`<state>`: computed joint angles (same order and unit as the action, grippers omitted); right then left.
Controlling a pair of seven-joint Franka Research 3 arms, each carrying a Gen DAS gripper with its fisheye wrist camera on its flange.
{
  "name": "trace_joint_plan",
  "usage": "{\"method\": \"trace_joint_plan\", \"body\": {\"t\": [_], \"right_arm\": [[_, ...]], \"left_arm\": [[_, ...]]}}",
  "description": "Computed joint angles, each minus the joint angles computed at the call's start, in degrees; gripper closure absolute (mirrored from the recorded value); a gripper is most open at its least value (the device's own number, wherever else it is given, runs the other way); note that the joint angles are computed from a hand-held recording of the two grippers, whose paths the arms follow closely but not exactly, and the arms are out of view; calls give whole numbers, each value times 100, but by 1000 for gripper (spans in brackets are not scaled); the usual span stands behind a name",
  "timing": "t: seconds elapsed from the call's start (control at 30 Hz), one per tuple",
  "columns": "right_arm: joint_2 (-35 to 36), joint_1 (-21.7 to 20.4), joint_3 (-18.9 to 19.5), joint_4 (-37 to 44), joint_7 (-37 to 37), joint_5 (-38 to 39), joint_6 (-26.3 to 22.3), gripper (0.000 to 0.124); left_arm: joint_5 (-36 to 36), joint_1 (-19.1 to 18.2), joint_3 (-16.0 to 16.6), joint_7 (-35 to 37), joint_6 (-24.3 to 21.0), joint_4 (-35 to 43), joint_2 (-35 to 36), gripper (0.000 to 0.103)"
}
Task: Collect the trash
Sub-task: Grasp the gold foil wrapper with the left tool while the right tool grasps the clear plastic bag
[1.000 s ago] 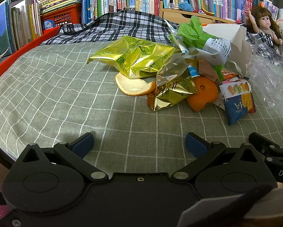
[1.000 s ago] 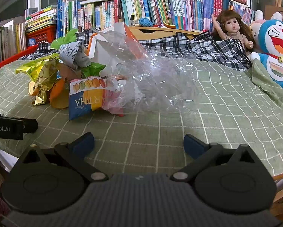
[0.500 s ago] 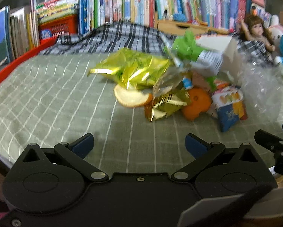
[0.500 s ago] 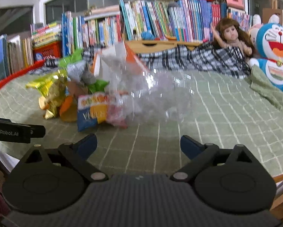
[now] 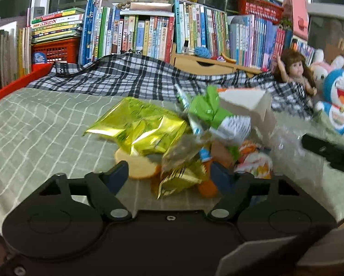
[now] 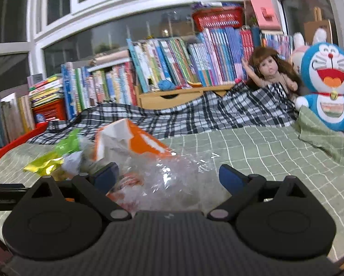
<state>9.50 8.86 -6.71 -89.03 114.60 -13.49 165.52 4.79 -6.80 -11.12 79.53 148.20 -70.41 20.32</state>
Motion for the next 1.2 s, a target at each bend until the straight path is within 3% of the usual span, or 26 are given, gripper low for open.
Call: {"method": "trace_joint_plan", "body": {"t": [0.13,0.2,0.27,0.33,0.47,0.83,0.93,0.97,1.03,1.1,1.2], "right_arm": [[353,-142,147,444,-490,565,-513,36],[422,-143,155,493,-595,715,-634,43],[363,-94,111,364,-620,688,-498,48],[289,-44,62,269,-585,609,-416,54],[126,-32,25,101,-538,530,-230,60],[-292,-46,-40,-250,8,-169,177,63],[-436,-123,70,-427,-93,-119,223,63],[-474,-137,92,-476,-92,-149,225,63],[-547,-163,137,-585,-78,-209,225,63],[-610,-199,196,-688,-107,-174,211,63],[-683,-248,268,-819,-151,-109,186,63]], "left_arm": [[26,-76,0,29,-35,506,378,34],[121,-140,12,81,-168,775,565,43],[79,-155,-35,167,-359,989,708,67],[35,-172,-14,64,-396,1003,727,81],[-81,-74,-55,-10,-17,618,493,93],[-342,80,-162,215,350,81,17,97],[-342,79,-173,411,497,-185,-98,86],[-154,-10,-75,313,511,-202,-89,68],[387,-242,172,-17,472,-199,-42,51],[753,-346,276,-222,466,-220,0,51],[516,-207,80,-156,421,-160,110,56]]}}
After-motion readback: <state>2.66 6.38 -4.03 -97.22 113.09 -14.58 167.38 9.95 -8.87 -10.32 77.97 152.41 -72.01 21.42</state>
